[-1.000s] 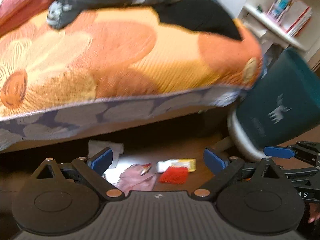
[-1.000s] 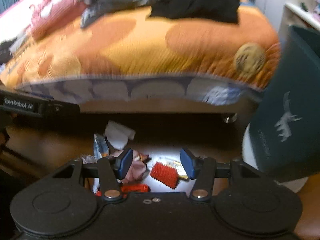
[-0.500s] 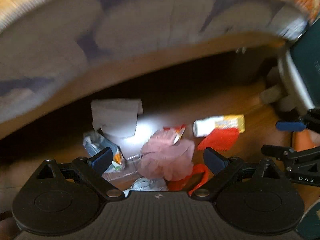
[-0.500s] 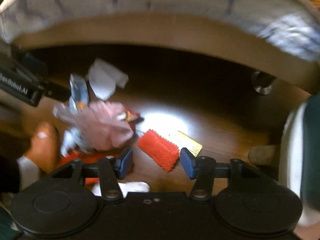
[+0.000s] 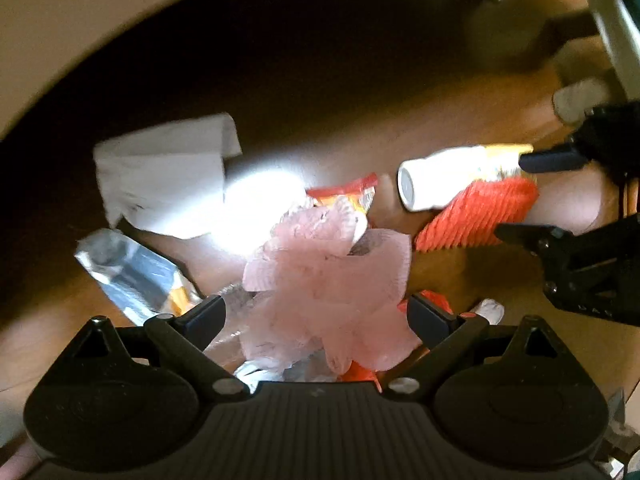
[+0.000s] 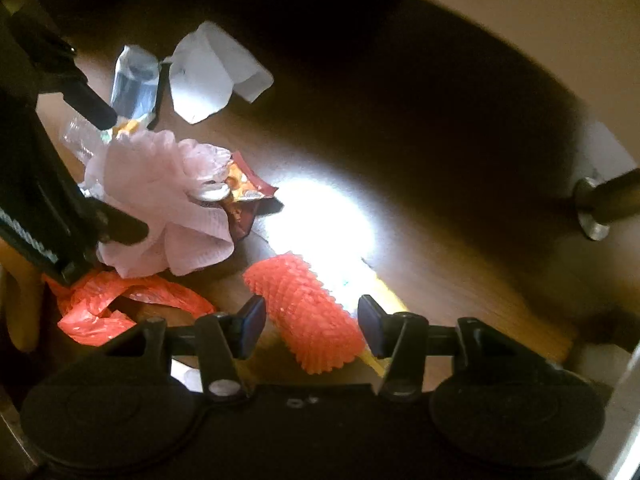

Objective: Collect trash
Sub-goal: 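Grasp the pink mesh puff with the left tool while the right tool grasps the orange mesh net, then lift the pink puff and orange net with both tools over the wastebasket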

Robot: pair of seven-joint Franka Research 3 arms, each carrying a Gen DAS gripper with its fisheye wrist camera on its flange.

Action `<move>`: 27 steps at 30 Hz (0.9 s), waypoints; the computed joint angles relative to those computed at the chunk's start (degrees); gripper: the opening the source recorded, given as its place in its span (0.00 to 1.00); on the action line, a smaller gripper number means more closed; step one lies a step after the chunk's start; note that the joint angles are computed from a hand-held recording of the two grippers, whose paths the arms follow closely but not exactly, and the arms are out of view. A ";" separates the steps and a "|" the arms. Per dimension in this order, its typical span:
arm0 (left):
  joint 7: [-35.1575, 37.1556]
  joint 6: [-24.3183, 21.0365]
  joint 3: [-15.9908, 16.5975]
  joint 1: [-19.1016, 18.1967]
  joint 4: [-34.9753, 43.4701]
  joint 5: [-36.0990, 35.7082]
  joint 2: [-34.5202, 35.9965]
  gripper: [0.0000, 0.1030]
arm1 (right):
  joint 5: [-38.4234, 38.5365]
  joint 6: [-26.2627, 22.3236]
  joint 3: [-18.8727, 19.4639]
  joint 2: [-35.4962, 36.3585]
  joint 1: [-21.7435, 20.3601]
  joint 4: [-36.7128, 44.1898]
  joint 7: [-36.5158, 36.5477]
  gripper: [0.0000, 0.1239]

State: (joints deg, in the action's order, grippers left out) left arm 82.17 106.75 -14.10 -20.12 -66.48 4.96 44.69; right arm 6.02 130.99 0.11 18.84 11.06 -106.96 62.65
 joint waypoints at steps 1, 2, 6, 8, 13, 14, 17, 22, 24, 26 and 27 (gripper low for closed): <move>0.17 -0.05 -0.07 -0.02 -0.08 -0.04 0.26 0.94 | -0.26 0.30 0.03 0.27 0.14 -0.04 -0.12 0.39; 0.43 0.21 -0.17 0.04 -0.46 -0.09 0.35 0.94 | -0.25 0.59 0.17 0.43 0.16 -0.18 -0.60 0.39; 1.51 0.30 -0.58 0.36 -0.80 -0.76 1.07 0.64 | -1.12 2.51 0.29 0.49 0.69 -1.29 -1.95 0.33; 1.05 -0.25 -0.46 0.34 -0.26 -1.10 1.60 0.48 | -2.04 2.70 0.06 0.61 1.10 -1.42 -1.70 0.07; -0.56 -1.11 -0.11 0.31 1.06 -1.42 2.10 0.19 | -1.62 3.67 0.25 -0.42 0.96 -2.57 -2.16 0.07; -0.92 -1.34 -0.12 0.40 1.18 -1.60 2.06 0.17 | -1.12 3.18 0.35 -0.90 0.85 -2.73 -2.17 0.06; -1.67 -1.54 -0.25 0.83 1.21 -2.16 1.42 0.12 | 0.29 2.83 0.27 -3.45 0.71 -4.22 -0.19 0.06; -1.59 -2.89 -0.11 0.62 1.58 -1.40 -0.81 0.10 | 0.57 1.45 -0.31 -8.62 0.44 -6.41 6.63 0.06; -2.02 -4.17 -0.04 0.43 2.16 -1.20 -1.92 0.10 | 0.33 0.48 -0.48 -10.92 0.15 -6.88 9.88 0.06; -2.42 -5.04 0.02 0.22 2.47 -0.93 -3.26 0.10 | 0.09 0.00 -0.45 -13.00 -0.19 -7.12 12.56 0.06; -2.70 -5.24 -0.13 0.34 2.54 -1.28 -4.05 0.10 | 0.08 -0.29 -0.43 -14.18 -0.40 -7.20 13.86 0.06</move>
